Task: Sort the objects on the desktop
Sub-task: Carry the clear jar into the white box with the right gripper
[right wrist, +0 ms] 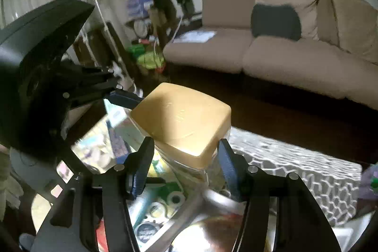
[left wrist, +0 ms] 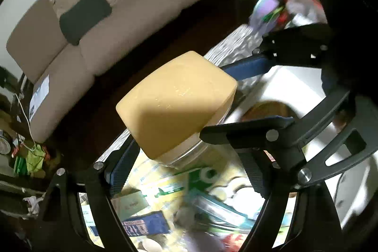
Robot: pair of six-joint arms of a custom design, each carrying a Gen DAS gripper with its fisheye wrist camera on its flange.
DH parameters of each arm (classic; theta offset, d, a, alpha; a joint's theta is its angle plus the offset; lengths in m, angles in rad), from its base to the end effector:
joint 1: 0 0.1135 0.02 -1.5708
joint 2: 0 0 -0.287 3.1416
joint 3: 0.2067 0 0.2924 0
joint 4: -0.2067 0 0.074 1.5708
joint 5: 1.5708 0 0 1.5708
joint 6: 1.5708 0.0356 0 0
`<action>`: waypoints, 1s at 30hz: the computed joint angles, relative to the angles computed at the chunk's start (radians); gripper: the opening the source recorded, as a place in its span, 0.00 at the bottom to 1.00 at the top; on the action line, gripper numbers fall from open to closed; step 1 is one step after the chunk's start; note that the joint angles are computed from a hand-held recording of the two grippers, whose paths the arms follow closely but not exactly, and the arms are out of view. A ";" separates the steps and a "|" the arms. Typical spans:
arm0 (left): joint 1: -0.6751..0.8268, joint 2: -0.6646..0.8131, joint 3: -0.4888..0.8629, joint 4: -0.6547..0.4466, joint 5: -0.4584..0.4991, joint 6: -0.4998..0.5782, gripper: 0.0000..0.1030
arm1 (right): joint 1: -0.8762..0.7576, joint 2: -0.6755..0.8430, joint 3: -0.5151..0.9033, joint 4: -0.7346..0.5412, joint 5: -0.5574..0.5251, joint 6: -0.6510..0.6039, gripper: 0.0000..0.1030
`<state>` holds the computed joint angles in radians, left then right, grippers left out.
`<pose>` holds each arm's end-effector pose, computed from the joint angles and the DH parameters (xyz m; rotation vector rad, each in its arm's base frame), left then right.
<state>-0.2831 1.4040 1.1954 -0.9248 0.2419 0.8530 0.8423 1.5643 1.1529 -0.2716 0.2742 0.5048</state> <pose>0.2960 -0.0950 0.2976 1.4874 2.1973 -0.1437 0.2658 0.2834 0.2727 -0.2327 2.2460 0.4254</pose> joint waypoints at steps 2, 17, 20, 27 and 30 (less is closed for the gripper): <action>-0.052 -0.084 0.008 -0.076 0.005 -0.030 0.79 | 0.034 -0.086 -0.019 -0.062 0.041 0.021 0.57; -0.631 -0.145 -0.324 0.030 0.185 -0.614 0.85 | 0.335 -0.721 -0.385 -0.691 0.168 0.662 0.59; -0.669 -0.048 -0.382 0.138 0.181 -0.661 0.85 | 0.243 -0.778 -0.493 -0.654 0.077 0.653 0.59; -0.623 0.101 -0.371 0.316 0.148 -0.709 0.85 | 0.043 -0.845 -0.643 -0.523 0.040 0.564 0.57; -0.603 0.096 -0.362 0.332 0.128 -0.725 0.87 | -0.017 -0.858 -0.661 -0.501 0.023 0.523 0.57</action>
